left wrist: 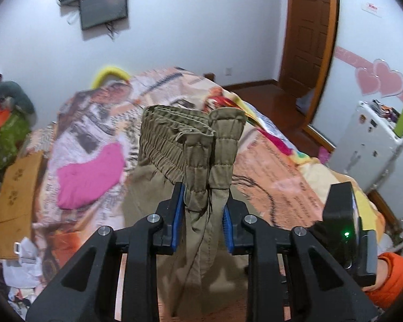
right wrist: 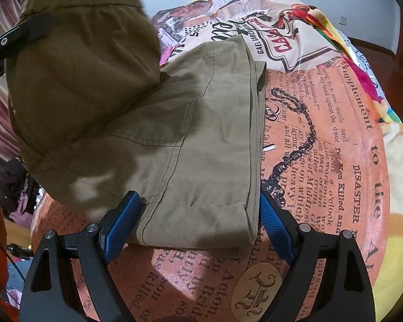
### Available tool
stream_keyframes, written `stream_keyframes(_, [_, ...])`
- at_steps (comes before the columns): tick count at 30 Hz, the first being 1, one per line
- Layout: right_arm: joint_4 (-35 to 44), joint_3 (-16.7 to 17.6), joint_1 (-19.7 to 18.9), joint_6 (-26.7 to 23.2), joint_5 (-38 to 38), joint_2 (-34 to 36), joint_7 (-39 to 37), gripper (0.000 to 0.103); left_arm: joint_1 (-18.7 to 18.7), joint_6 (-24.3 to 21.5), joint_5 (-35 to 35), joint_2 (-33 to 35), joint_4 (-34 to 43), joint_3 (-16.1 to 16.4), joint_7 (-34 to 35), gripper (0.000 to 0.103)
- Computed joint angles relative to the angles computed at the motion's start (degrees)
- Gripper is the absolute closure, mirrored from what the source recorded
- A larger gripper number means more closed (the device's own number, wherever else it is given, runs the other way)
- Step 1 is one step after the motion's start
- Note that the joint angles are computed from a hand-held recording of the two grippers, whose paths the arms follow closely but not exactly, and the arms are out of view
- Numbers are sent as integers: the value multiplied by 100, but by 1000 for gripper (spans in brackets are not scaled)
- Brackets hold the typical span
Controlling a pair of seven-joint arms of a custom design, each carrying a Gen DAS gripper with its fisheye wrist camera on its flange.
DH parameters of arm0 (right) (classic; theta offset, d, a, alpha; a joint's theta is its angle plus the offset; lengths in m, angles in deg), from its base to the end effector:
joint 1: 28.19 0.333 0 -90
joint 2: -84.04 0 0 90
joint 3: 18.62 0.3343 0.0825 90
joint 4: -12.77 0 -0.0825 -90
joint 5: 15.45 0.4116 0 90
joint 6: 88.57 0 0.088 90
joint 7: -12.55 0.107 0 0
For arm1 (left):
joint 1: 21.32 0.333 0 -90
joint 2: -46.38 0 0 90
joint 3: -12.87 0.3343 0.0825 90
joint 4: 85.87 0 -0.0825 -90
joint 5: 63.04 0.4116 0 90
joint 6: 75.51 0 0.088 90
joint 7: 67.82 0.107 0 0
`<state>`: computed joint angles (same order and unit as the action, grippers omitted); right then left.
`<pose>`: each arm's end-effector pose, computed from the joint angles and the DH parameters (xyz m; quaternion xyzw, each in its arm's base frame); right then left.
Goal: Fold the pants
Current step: 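Lift the waistband with the left gripper and fold it over the pants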
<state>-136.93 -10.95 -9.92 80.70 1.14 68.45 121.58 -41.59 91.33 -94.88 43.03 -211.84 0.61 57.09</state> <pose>0.4346 0.1908 0.4107 -0.6246 0.7192 -0.0682 0.2966 0.5112 -0.2898 0.4957 -0.3922 0.8314 -0.3613 0.1561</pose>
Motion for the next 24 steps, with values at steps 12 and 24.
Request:
stream_keyframes(12, [-46,20,6,117,-15,-16,107,16,210,-1221,-133,406,501,-237,55,76])
stream_keyframes(24, [-45,21,0,104,-8,-22,106,17,319,-806,-336,227,435,-160,-115,21])
